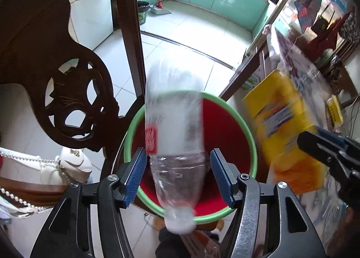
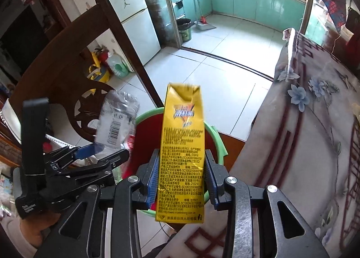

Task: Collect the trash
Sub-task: 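Open both tools to drop the bottle and carton into the bucket, then grasp the yellow box with the left tool while the right tool grasps the brown cigarette pack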

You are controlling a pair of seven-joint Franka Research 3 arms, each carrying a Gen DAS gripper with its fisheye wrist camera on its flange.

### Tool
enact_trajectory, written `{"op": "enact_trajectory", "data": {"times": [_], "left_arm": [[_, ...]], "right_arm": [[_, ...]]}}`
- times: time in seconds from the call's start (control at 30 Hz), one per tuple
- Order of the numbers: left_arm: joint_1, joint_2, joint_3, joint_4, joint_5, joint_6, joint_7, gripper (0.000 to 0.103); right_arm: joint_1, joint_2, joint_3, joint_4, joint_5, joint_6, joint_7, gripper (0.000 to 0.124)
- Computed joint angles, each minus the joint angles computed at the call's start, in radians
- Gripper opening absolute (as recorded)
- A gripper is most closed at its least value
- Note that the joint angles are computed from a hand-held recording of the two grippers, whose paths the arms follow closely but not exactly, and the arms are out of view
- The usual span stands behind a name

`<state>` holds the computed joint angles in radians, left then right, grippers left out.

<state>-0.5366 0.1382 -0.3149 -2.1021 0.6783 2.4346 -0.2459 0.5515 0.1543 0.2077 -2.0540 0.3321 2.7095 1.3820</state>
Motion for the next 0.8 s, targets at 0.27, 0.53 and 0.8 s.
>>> {"op": "enact_trajectory", "data": {"times": [0.27, 0.53, 0.8], "left_arm": [[-0.015, 0.005, -0.006, 0.029, 0.027, -0.015, -0.011, 0.065], [-0.061, 0.086, -0.001, 0.183, 0.071, -0.044, 0.034, 0.066], [-0.151, 0.242, 0.03, 0.452, 0.1, -0.099, 0.125, 0.071]], "right_arm": [[-0.024, -0.09, -0.022, -0.094, -0.002, 0.05, 0.007, 0.042], [-0.156, -0.192, -0.106, -0.22, -0.198, 0.11, 0.211, 0.048], [-0.37, -0.134, -0.196, -0.164, -0.576, 0.077, 0.449, 0.055]]}}
